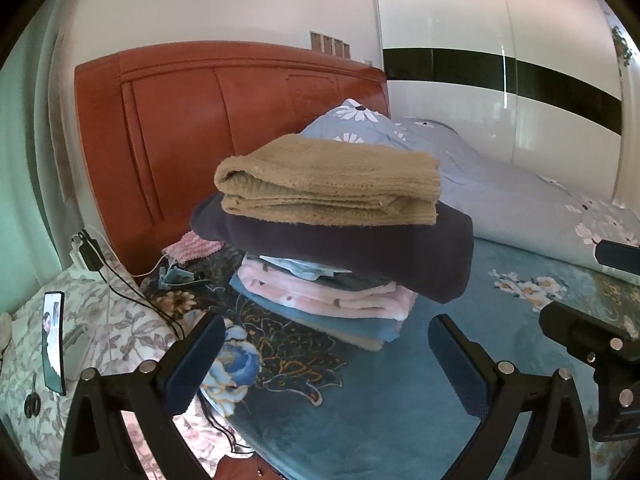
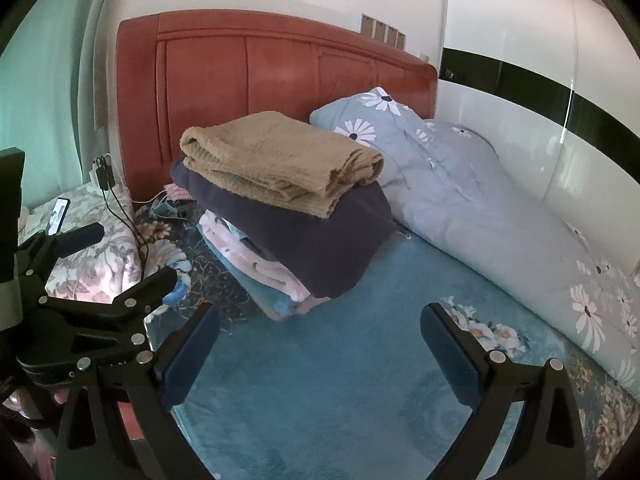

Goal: Fold clothes

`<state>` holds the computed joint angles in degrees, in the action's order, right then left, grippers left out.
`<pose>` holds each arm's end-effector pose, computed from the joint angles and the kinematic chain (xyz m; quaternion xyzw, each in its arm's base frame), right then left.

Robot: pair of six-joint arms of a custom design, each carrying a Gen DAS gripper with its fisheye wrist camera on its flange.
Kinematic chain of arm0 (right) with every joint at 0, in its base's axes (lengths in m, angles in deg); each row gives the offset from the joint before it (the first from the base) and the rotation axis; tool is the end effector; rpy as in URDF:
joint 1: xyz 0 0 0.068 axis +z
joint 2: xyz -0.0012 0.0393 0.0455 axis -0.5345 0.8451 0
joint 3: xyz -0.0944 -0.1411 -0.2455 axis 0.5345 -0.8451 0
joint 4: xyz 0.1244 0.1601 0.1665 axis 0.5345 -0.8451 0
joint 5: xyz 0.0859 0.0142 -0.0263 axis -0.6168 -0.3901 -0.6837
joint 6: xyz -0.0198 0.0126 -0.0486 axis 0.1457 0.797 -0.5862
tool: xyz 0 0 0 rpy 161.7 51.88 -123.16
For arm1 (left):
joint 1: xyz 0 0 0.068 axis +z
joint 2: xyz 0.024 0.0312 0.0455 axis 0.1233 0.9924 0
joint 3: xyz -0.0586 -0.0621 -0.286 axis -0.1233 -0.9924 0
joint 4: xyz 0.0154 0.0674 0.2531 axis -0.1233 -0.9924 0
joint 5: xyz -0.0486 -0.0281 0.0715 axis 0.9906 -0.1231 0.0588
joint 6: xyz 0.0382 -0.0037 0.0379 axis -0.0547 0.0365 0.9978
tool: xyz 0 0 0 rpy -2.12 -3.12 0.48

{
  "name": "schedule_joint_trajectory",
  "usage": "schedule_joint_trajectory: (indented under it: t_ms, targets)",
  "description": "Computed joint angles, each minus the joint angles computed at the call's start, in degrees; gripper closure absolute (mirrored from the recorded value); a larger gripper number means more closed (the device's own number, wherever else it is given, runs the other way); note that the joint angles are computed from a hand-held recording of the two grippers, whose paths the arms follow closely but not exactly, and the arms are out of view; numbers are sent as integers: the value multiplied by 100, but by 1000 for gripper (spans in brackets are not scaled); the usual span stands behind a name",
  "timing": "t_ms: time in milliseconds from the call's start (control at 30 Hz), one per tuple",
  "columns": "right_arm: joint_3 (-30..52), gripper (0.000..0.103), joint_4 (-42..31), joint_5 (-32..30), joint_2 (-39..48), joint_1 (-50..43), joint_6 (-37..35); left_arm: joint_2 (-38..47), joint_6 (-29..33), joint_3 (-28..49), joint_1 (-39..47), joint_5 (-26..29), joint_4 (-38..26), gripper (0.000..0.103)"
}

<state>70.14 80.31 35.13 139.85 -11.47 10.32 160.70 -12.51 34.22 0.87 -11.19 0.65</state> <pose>0.2717 0.1043 0.2152 -0.2298 0.8619 0.0605 0.4480 0.2635 -0.0207 0.1857 -0.0444 0.8716 0.0513 0.4856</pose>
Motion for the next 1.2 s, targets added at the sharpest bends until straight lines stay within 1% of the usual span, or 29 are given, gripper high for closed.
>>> schedule_joint_trajectory:
  t_ms: [633, 1200]
  targets:
    - [255, 3, -193, 340, 212, 284, 27, 135, -46, 37, 62, 119, 24, 0]
    - [323, 3, -196, 271, 324, 353, 38, 136, -34, 42, 137, 50, -63, 0]
